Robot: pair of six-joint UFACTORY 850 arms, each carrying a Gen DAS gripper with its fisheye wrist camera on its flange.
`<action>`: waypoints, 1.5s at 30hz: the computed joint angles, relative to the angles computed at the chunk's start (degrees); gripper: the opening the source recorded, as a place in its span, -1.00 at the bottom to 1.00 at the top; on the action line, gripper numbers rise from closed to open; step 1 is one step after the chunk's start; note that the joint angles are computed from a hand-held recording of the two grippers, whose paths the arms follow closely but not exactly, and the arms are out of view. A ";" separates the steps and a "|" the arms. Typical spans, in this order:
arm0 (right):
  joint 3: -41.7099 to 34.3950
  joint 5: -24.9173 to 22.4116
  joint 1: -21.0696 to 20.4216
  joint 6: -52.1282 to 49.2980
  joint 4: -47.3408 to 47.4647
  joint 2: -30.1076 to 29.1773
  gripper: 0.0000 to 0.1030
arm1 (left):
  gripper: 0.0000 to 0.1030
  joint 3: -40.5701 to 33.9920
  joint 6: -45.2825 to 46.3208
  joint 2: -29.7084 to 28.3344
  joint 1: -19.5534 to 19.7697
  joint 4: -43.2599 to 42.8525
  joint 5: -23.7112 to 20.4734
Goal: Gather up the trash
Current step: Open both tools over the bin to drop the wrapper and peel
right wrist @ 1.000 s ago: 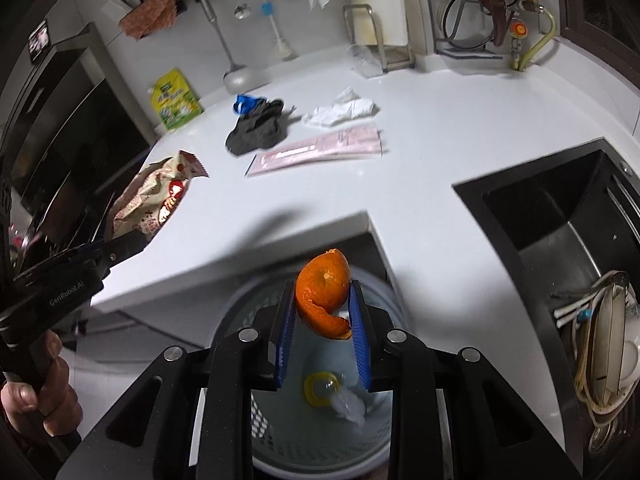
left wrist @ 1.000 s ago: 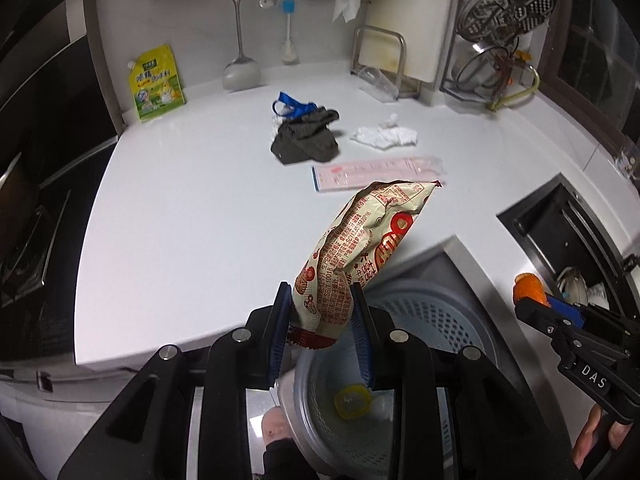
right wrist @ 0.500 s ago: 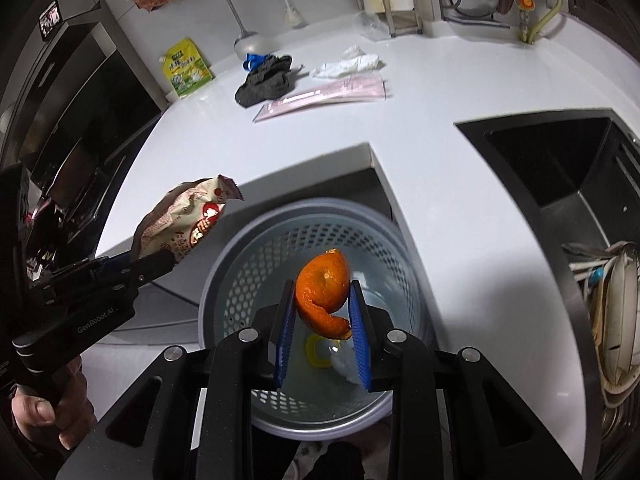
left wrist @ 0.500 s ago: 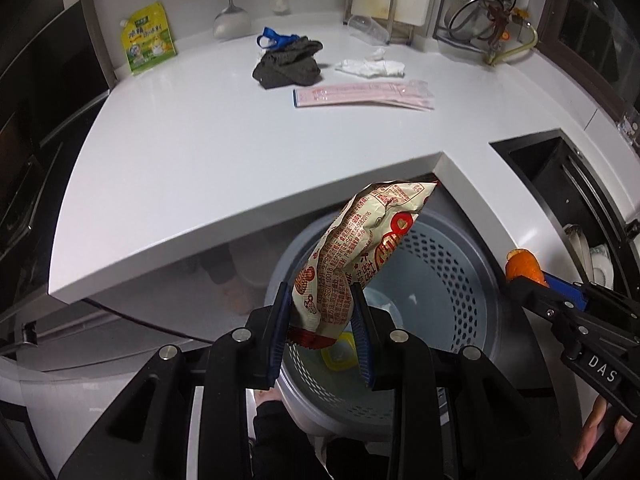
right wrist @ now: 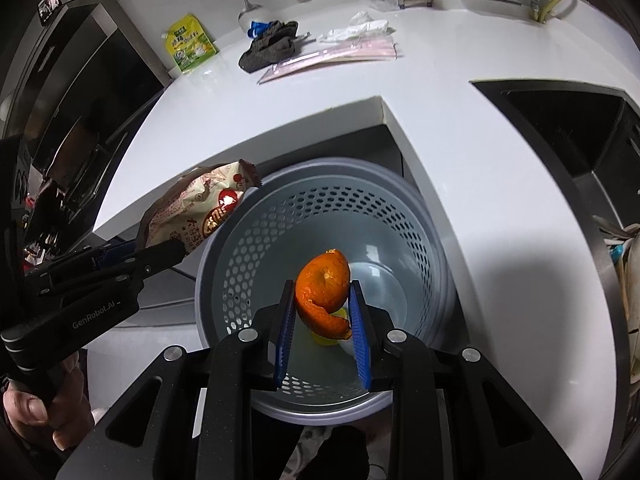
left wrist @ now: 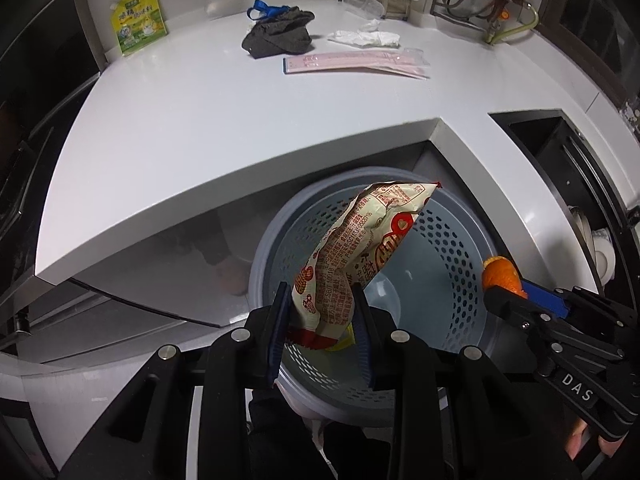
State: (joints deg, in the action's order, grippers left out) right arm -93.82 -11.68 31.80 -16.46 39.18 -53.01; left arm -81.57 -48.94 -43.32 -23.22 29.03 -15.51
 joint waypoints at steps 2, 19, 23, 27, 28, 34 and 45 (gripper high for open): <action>-0.41 -0.55 -0.08 -0.01 0.19 -0.36 -0.50 | -0.41 -0.27 3.29 -0.34 -0.02 -3.14 -0.27; 2.48 2.29 -0.63 -5.93 7.25 1.49 -0.07 | 0.05 0.46 -3.46 0.50 -0.02 2.10 -0.66; 3.27 2.41 -0.89 -6.10 7.71 1.93 -0.06 | 0.14 1.08 -5.70 1.10 0.08 3.99 -0.33; 3.55 2.74 -0.81 -6.61 8.39 2.21 -0.03 | 0.17 1.05 -6.07 1.18 0.12 4.13 -0.55; 3.48 2.74 -0.84 -6.97 8.75 2.17 -0.03 | 0.17 1.01 -5.95 1.20 0.15 3.99 -0.61; 3.28 3.54 -0.78 -8.36 9.83 2.64 0.00 | 0.30 1.50 -11.25 2.37 0.46 9.32 -0.30; -0.47 4.50 -0.58 4.96 -4.82 2.13 0.15 | 0.58 0.56 -21.87 4.19 2.36 21.49 -1.77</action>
State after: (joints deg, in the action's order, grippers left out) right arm -94.29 -7.19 31.22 -11.50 34.36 -50.88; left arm -81.00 -70.81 -39.13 -20.86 50.52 -17.28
